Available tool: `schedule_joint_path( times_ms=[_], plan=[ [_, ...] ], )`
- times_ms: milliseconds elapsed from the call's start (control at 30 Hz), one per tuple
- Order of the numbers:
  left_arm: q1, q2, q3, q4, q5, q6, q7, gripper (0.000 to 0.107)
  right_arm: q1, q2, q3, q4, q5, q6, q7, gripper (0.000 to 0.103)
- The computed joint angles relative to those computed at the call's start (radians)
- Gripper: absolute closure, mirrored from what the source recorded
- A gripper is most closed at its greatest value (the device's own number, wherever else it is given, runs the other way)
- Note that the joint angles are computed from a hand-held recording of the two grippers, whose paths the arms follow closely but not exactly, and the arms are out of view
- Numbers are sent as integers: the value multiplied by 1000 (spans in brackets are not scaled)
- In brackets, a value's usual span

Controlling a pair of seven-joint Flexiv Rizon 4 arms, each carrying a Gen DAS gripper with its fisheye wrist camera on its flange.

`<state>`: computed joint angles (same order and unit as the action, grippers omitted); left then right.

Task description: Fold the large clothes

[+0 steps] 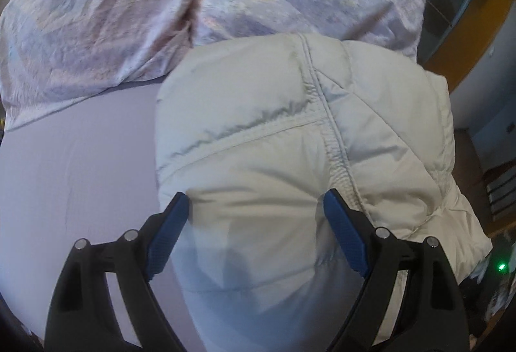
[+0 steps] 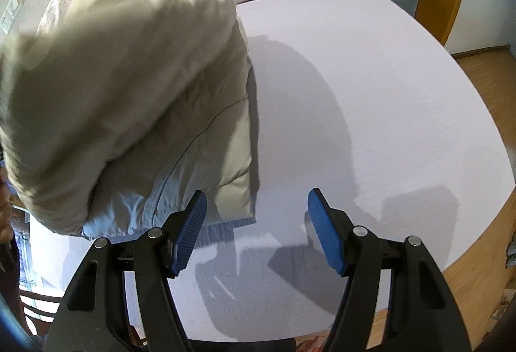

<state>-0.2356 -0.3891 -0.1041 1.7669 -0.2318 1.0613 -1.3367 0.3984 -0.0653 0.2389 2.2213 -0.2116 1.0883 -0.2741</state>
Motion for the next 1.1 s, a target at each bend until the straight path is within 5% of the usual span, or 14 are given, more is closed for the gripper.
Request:
schedule_joint_path(
  times_ms=[467,700,767,900,1100],
  plan=[
    [-53,-42,24,-33,116,17,-42,19,-70,116,-27,-78,-129,-183,-39,36],
    [-47,-40,19,-28,113,19,-34,19,-62,-1,-44,-217,-156,-41,-161,37],
    [-45,-40,17,-26,109,22,-31,19,-50,-60,-49,-276,-143,0,-210,48],
    [-42,-36,12,-14,97,37,-28,19,-27,-142,-64,-354,-131,25,-248,64],
    [-30,-33,2,-3,69,49,-17,17,-11,-222,-76,-419,-84,-31,-294,66]
  ],
)
